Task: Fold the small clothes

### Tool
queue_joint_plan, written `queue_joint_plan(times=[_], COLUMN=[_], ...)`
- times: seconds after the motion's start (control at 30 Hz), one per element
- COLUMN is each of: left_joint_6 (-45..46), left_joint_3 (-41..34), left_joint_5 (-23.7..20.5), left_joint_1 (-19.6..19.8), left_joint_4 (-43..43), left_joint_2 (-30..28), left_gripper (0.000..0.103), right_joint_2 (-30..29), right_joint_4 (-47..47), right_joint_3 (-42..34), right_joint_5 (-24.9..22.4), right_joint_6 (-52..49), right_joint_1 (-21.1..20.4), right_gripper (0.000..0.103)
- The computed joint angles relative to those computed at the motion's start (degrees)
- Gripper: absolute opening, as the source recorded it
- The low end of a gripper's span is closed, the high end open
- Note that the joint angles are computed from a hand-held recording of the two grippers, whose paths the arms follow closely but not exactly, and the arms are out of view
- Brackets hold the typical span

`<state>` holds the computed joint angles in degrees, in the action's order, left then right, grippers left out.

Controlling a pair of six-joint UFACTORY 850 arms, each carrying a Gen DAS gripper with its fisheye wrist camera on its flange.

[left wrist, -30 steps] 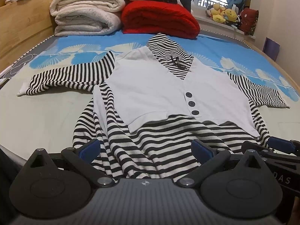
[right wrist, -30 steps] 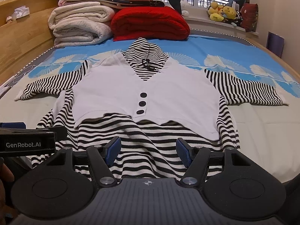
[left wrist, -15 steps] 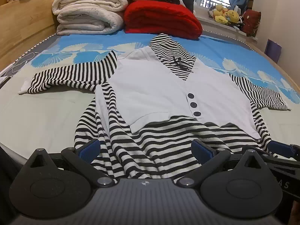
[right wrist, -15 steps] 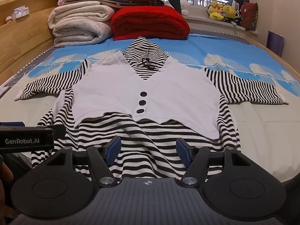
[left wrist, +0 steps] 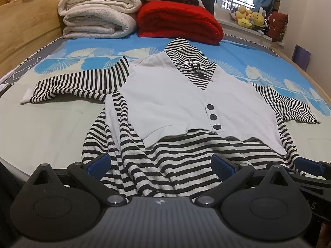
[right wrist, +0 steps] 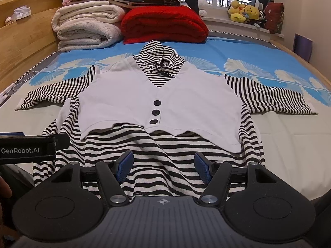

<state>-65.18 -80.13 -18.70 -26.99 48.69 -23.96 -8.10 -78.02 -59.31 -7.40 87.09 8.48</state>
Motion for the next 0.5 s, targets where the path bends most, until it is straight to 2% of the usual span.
queue_joint_plan(times=[0.2,0.33,0.43,0.5], left_joint_6=[0.36,-3.64,-6.81,-6.05], left_joint_3=[0.03,0.24,-0.01,-0.9], left_joint_5=[0.22,-0.06,-0.23,-0.32], left_joint_1=[-0.11,-0.49,-0.64,-0.37], left_joint_4=[-0.15,4.77,9.25,8.79], left_joint_2=[0.14,0.38,0.53,0.62], left_gripper=[0.103,0.103,0.103,0.103], right_joint_2=[0.08,0.28,0.51,0.77], right_joint_4=[-2.75,-7.12,-12.98,-20.72], right_joint_3=[0.1,0.28,0.56,0.84], right_joint_5=[-0.06,-0.11,-0.52,-1.09], right_joint_6=[2.97,7.49,13.62,21.75], right_joint_1=[-0.02,-0.05,0.01,0.08], right_gripper=[0.066,0.066,0.066,0.066])
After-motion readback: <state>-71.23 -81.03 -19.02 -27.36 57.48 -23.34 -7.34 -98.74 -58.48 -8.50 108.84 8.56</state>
